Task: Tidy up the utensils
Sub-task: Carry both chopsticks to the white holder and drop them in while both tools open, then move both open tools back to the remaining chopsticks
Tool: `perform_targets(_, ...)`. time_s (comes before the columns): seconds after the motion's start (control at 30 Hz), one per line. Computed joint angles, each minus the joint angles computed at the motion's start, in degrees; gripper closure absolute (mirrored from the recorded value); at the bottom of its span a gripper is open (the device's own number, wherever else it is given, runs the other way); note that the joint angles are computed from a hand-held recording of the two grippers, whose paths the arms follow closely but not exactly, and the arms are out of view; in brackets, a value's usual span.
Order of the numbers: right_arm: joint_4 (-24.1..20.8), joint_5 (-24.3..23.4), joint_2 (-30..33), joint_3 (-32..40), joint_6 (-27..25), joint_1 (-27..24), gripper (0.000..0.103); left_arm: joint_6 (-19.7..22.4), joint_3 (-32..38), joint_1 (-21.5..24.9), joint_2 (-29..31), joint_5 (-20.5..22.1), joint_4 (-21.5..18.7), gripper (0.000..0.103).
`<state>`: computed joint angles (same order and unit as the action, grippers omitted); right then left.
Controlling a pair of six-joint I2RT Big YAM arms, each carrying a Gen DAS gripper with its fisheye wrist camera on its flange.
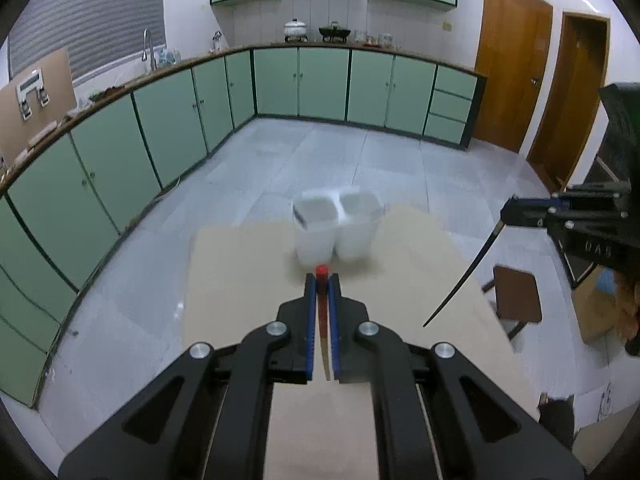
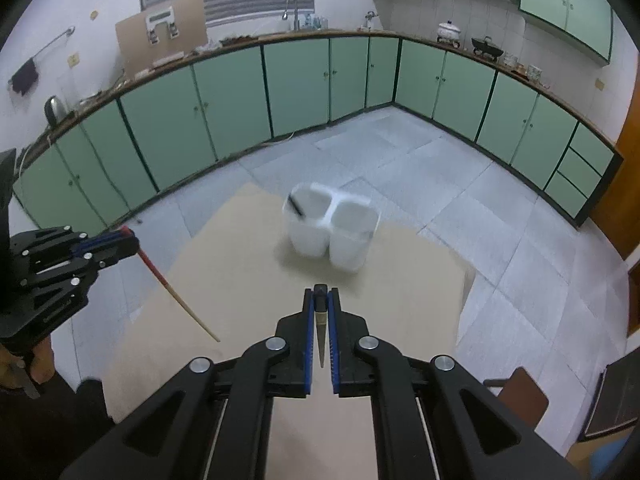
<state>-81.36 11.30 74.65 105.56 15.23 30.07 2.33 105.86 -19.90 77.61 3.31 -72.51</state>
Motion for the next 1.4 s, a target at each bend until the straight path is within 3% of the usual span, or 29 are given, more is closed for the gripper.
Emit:
perform_targets(0.33, -3.0, 0.7, 17.5, 28.6, -3.8, -6.3, 0.096, -2.6, 38.7, -1.7, 23.0, -3.4, -5.2, 0.098)
perform_targets(0.43, -2.3, -0.4, 21.6, 32.9, -4.0, -8.6, 0.096, -4.0, 53.4, -2.0, 32.4, -4.4, -8.0, 0.098)
perform_targets(0.53, -0.1, -1.6, 23.6, 31.8, -3.7, -10.4, 0.096, -5.0, 56.5, -2.0, 36.5, -4.6, -7.4, 0.098)
perform_targets(0.63, 3.3, -3.2, 23.7, 26.5, -3.0, -11.9, 0.096, -5.8, 45.0, -1.9, 34.2, -4.4, -0.2, 0.098)
perform_targets(0.87, 8.9, -6.8, 20.8, 15.2, -2.8, -14.0, 0.091, -6.5, 32.9, -1.1, 32.6, -3.6, 4.4, 0.095)
perform_targets(0.93, 10.1, -7.2, 18.9, 13.5, -3.0, -14.1, 0.084, -5.7, 30.6, -0.8, 30.6, -3.5, 5.4, 0.085)
perform_targets(1.0, 12.4, -7.3, 15.1, 10.2, -2.7, -14.1, 0.077, -5.4, 26.3, 0.1, 26.7, -3.1, 7.8, 0.058)
perform_targets(1.03, 13.4, -7.3, 12.9, 8.2, -2.8, -14.1, 0.075, -4.8, 23.9, 0.4, 24.4, -3.4, 9.2, 0.051)
perform_targets(1.07, 15.2, -6.5, 9.5, 4.8, -3.5, -13.5, 0.073, -3.9, 19.4, 0.8, 20.6, -3.8, 11.7, 0.041)
perform_targets(1.13, 18.9, -5.0, 2.5, -2.8, -4.6, -11.9, 0.067, -2.0, 10.7, 1.4, 13.4, -4.7, 15.4, 0.033)
perform_targets(1.2, 23.2, -2.3, -7.2, -14.3, -4.1, -8.8, 0.060, -1.6, 1.5, 2.4, 6.2, -4.0, 17.9, 0.022)
perform_targets(1.27, 25.3, 1.1, -15.2, -24.5, -2.4, -4.3, 0.060, -1.7, -8.7, 3.1, -1.5, -2.8, 19.6, 0.020)
perform_targets(1.33, 26.4, 6.2, -22.4, -34.5, 1.4, 2.1, 0.060, -1.4, -17.6, 3.2, -7.9, -2.7, 20.9, 0.020)
perform_targets(1.4, 26.0, 12.0, -28.9, -45.5, 10.4, 11.9, 0.060, -1.8, -29.3, 2.9, -16.3, -3.4, 21.7, 0.020)
